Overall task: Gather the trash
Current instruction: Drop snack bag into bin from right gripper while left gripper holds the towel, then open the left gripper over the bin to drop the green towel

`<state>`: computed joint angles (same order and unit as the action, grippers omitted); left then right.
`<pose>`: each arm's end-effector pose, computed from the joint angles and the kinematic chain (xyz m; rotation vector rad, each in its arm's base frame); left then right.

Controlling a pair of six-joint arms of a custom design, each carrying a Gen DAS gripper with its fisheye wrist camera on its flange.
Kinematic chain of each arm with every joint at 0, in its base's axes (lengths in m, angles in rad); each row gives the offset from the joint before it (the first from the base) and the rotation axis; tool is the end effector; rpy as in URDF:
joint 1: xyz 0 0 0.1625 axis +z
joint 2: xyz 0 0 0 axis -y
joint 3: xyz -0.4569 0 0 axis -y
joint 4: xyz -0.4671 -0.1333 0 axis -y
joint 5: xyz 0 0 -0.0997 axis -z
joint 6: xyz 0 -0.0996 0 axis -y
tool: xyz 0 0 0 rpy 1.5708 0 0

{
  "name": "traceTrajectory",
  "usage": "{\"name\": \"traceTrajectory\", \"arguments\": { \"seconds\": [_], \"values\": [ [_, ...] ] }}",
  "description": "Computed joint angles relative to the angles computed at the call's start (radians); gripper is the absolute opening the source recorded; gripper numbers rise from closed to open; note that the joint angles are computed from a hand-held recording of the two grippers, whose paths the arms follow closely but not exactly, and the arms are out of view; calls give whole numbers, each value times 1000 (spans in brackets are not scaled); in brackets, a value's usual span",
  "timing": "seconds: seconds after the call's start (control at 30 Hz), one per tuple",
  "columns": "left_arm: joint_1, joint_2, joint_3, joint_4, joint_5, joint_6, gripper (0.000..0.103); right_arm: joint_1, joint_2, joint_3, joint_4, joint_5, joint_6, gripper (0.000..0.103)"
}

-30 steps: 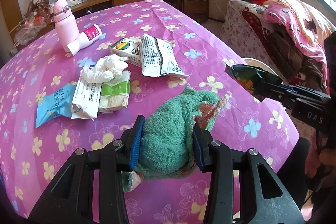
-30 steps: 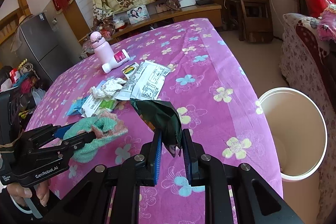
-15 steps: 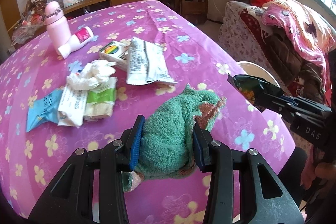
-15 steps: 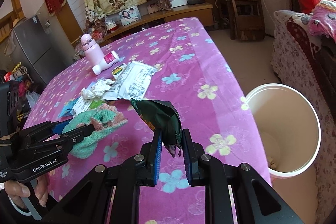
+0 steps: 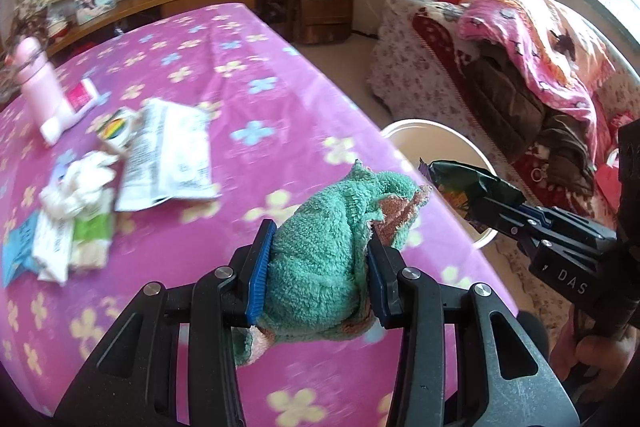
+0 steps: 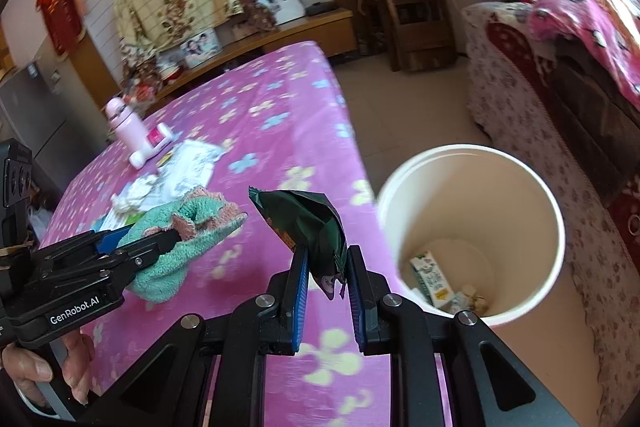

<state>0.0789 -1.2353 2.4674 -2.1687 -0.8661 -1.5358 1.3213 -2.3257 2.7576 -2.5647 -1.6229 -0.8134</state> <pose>-0.3243 -0.2241 0.0332 0.2324 2.3601 -0.8203 0.0628 -0.2724 0.2687 0.7428 -2.6384 0.6458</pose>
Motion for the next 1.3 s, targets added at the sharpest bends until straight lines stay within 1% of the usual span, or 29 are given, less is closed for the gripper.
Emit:
{"name": "traceTrajectory", "arguments": {
  "seconds": [0.23, 0.37, 0.5, 0.57, 0.7, 0.83, 0.87, 0.9, 0.93, 0.97, 1.1, 1.2, 1.3],
  "values": [
    [74, 129, -68, -184, 18, 154, 39, -109, -13, -37, 3, 33, -22, 18],
    [110, 196, -111, -264, 21, 226, 39, -164, 8, -59, -13, 49, -25, 18],
    [147, 252, -149, -327, 19, 282, 39, -209, 46, -76, -48, 49, -22, 18],
    [170, 279, -165, -370, 7, 312, 39, -226, 64, -82, -67, 49, -19, 18],
    [208, 322, -186, -450, -13, 354, 39, -237, 115, -93, -116, 37, -3, 18],
    [229, 355, -193, -535, -24, 387, 40, -240, 161, -94, -198, 15, 13, 18],
    [234, 363, -193, -560, -26, 395, 40, -235, 179, -96, -223, -1, 23, 24],
    [239, 370, -192, -587, -28, 401, 43, -229, 198, -98, -248, -17, 32, 34],
    [241, 372, -190, -609, -32, 408, 44, -226, 211, -99, -268, -27, 37, 40],
    [246, 376, -188, -635, -38, 414, 44, -223, 225, -98, -293, -36, 41, 48],
    [251, 381, -180, -684, -48, 424, 49, -231, 234, -94, -322, -37, 43, 49],
    [240, 376, -180, -655, -29, 422, 50, -238, 225, -96, -293, -31, 49, 49],
    [235, 370, -175, -645, -28, 416, 50, -234, 214, -90, -277, -33, 46, 49]
  ]
}}
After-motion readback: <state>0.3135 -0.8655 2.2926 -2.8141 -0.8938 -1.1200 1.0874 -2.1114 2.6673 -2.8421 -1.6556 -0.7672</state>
